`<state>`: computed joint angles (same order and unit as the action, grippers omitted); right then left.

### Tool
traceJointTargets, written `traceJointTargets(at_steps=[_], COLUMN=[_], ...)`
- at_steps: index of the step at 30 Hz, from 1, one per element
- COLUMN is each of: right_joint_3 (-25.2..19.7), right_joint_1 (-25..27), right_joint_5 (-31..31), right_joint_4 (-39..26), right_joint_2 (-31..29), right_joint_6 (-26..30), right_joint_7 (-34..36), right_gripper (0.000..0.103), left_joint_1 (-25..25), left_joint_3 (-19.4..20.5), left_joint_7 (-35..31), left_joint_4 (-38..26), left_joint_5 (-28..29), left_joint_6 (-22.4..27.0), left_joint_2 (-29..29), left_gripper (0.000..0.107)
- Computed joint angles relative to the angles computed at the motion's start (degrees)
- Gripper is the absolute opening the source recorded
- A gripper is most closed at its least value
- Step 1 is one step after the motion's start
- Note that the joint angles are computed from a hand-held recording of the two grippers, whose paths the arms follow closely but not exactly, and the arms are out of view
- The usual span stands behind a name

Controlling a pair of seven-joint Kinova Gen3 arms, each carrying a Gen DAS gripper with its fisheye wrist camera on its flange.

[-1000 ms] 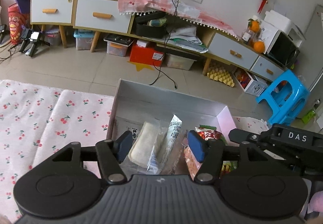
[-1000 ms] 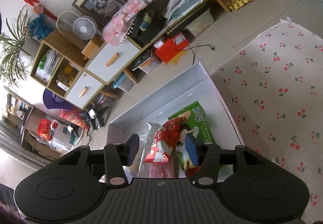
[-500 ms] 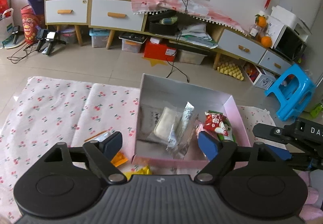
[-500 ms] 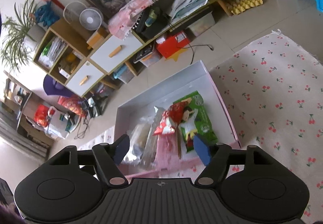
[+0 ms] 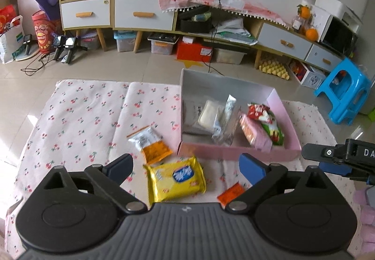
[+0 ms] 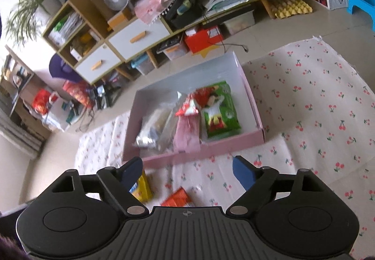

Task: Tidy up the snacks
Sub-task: 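Withdraw both tools from the box back toward the snack pile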

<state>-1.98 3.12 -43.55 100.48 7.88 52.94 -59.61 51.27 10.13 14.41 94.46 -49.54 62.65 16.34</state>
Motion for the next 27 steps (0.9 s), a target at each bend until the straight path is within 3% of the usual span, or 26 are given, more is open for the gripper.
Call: traceJointTargets(at_steps=[5, 9, 22, 27], right_joint_3=[0.22, 0.03, 0.86, 1.06], right_joint_1=[-0.66, -0.99, -3.04, -2.35], right_joint_5=[3.46, 4.78, 11.66, 12.16], right_joint_4=[1.28, 2.12, 4.94, 5.26], right_joint_2=[-0.65, -1.83, -3.64, -2.76], right_joint_6=[0.47, 0.94, 1.29, 3.31], right_joint_7=[0.53, 2.91, 9.21, 15.72], right_gripper=[0.087, 0.087, 0.087, 0.087], left_joint_1=[2.64, 3.7, 3.82, 2.38], left_joint_3=[0.58, 1.3, 3.22, 4.53], left_joint_7=[4.24, 1.11, -2.54, -6.87], left_joint_4=[2.03, 1.52, 7.21, 10.39], left_joint_5=[-1.9, -1.08, 1.86, 2.96], left_joint_6=[2.15, 4.07, -0.72, -6.76], left_joint_2=[0.8, 2.15, -1.12, -3.25], left_gripper=[0.099, 0.099, 0.099, 0.096])
